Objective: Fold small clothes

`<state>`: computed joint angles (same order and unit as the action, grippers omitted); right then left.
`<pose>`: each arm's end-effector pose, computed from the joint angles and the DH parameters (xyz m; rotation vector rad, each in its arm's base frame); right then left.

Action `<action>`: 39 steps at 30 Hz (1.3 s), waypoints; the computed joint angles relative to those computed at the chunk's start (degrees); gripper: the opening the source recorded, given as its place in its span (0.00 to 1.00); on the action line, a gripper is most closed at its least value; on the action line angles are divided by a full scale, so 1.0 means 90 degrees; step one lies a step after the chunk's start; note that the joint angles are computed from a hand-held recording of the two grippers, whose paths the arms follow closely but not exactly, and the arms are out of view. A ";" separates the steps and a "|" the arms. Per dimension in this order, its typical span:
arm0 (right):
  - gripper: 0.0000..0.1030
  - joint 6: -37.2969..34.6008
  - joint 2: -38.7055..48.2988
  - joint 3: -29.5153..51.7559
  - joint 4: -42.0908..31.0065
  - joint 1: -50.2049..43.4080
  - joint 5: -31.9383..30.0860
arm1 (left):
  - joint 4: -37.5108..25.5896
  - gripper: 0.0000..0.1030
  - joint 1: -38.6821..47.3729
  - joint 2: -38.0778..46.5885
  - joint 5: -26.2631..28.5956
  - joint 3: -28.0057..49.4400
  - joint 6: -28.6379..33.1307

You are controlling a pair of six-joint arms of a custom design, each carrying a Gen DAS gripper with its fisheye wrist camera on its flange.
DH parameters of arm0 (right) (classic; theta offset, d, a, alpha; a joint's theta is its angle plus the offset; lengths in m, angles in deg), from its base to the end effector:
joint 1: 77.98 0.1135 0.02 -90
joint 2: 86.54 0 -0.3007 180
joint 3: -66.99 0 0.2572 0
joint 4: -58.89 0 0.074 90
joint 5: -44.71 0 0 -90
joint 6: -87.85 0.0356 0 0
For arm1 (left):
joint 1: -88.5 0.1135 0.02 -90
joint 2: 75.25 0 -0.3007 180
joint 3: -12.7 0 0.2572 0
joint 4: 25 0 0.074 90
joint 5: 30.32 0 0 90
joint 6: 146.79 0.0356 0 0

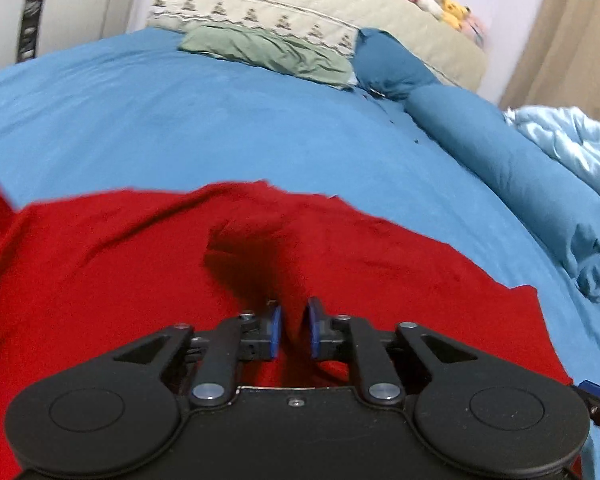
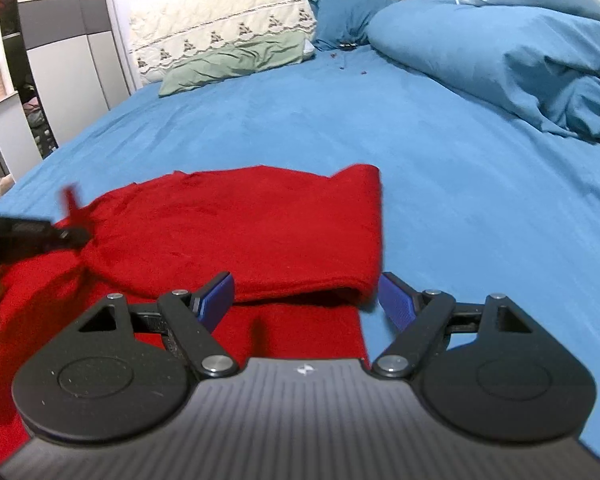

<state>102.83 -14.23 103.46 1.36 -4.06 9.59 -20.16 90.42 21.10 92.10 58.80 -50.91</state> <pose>0.0644 0.1184 0.1551 0.5524 2.1125 -0.0751 0.2912 -0.0093 0.1405 0.3485 2.2569 -0.5945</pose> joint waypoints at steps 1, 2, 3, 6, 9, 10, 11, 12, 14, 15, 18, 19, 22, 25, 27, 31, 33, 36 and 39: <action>0.92 0.0121 0.0033 -0.0024 -0.0046 0.0053 -0.0048 | 0.0047 0.36 0.0044 0.0060 0.0031 -0.0050 0.0031; 0.92 0.0215 0.0061 -0.0050 -0.0077 0.0094 -0.0102 | 0.0018 0.41 0.0132 0.0132 0.0171 -0.0037 0.0050; 0.92 0.0235 0.0080 -0.0075 -0.0070 0.0080 -0.0162 | 0.0053 0.43 0.0225 0.0213 0.0377 -0.0021 -0.0003; 0.94 0.0295 0.0164 -0.0139 -0.0032 0.0073 -0.0289 | 0.0121 0.50 0.0351 0.0317 0.0712 0.0085 -0.0242; 0.96 0.0239 0.0310 -0.0139 -0.0017 0.0041 -0.0367 | 0.0122 0.25 0.0189 0.0448 0.0635 0.0284 -0.0504; 0.96 0.0174 0.0390 -0.0113 -0.0003 0.0013 -0.0400 | 0.0061 0.00 0.0153 0.0463 0.0595 0.0361 -0.0513; 0.96 0.0011 0.0450 -0.0115 0.0088 -0.0071 -0.0424 | -0.0016 0.03 0.0103 0.0449 0.0546 0.0437 -0.0523; 0.96 -0.0108 0.0500 -0.0116 0.0157 -0.0124 -0.0440 | 0.0071 0.03 0.0112 0.0371 0.0607 0.0423 -0.0598; 0.96 -0.0531 0.0593 -0.0158 0.0446 -0.0333 -0.0474 | 0.0409 0.03 0.0253 0.0037 0.0752 0.0223 -0.0663; 0.96 -0.0759 0.0642 -0.0159 0.0584 -0.0457 -0.0493 | 0.0632 0.03 0.0328 -0.0211 0.0748 0.0079 -0.0699; 0.97 -0.1582 0.0876 -0.0140 0.1007 -0.0880 -0.0545 | 0.1177 0.03 0.0673 -0.0908 0.0602 -0.0281 -0.0674; 0.97 -0.1867 0.0917 -0.0141 0.1166 -0.1005 -0.0534 | 0.1298 0.03 0.0857 -0.1095 0.0600 -0.0388 -0.0626; 0.98 -0.2646 0.1104 -0.0101 0.1611 -0.1379 -0.0517 | 0.1472 0.03 0.1393 -0.1309 0.0722 -0.0605 -0.0403; 0.98 -0.3215 0.1173 -0.0106 0.1957 -0.1717 -0.0464 | 0.1757 0.03 0.1677 -0.1121 0.0693 -0.0807 -0.0180; 0.98 -0.3418 0.1155 -0.0108 0.2038 -0.1951 -0.0449 | 0.1820 0.03 0.1849 -0.0952 0.0731 -0.0859 -0.0136; 0.97 -0.2925 0.1250 0.0088 0.1216 -0.1999 -0.0255 | 0.1630 0.03 0.2021 -0.0728 0.0859 -0.0833 -0.0106; 0.97 -0.2648 0.1197 0.0053 0.0871 -0.1949 -0.0175 | 0.1514 0.03 0.2119 -0.0708 0.0936 -0.0841 -0.0002; 0.97 -0.2833 0.0717 -0.0311 0.1136 -0.2006 -0.0293 | 0.1135 0.03 0.2220 -0.0695 0.0958 -0.0779 0.0249; 0.97 -0.2804 0.0621 -0.0452 0.1173 -0.2027 -0.0391 | 0.0673 0.04 0.2316 -0.0705 0.0850 -0.0787 0.0588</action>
<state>77.59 -8.64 99.39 11.92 -22.30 6.07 -14.10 111.27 14.75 99.75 51.71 -45.62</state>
